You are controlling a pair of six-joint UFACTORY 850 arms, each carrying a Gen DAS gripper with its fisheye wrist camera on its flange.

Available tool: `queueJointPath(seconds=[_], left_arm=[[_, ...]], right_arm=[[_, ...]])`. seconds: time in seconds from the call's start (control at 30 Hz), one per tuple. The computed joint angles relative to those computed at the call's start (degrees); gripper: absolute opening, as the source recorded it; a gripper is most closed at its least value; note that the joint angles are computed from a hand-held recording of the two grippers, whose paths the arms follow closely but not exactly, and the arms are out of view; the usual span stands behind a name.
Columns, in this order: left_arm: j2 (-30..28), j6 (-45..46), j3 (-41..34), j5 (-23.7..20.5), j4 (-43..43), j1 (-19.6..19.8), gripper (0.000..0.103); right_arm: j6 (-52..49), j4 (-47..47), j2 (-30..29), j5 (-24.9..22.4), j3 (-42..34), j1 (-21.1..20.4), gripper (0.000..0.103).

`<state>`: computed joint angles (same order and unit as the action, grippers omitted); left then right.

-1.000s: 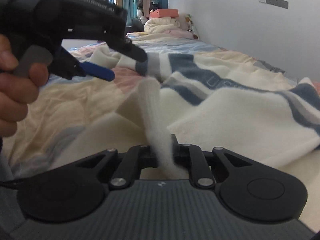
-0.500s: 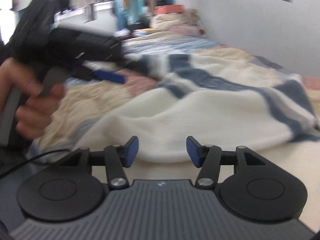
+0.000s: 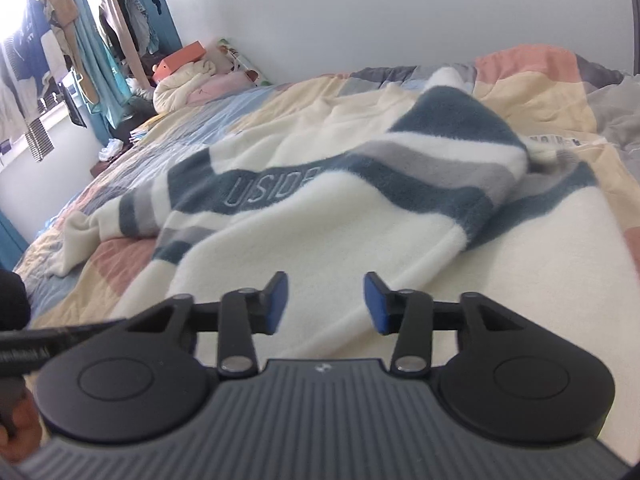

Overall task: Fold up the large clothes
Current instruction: 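Open the right gripper to release the sleeve and withdraw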

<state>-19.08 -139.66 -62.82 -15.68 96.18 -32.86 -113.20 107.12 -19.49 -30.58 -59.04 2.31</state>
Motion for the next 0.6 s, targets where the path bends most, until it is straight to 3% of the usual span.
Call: queueJointPath(seconds=[0.17,0.27,0.43,0.6], left_arm=[[-3.0,15.8,-2.8,-0.9,-14.6,-0.1,0.057],[-3.3,17.4,-3.2,-1.2,-16.6,-0.2,0.057],[-2.2,9.1,-1.9,-0.3,-10.4,0.3,0.057],[1.6,-7.3,1.7,-4.7,3.0,0.3,0.058]], right_arm=[[6.1,-6.4,-2.7,-0.3,-2.3,0.0,0.041],[4.0,-6.9,-3.7,0.9,-2.7,0.5,0.041],[5.7,-8.4,-4.4,0.5,-3.2,0.4,0.041],[6.5,-9.2,-3.8,0.8,-2.8,0.2,0.041]])
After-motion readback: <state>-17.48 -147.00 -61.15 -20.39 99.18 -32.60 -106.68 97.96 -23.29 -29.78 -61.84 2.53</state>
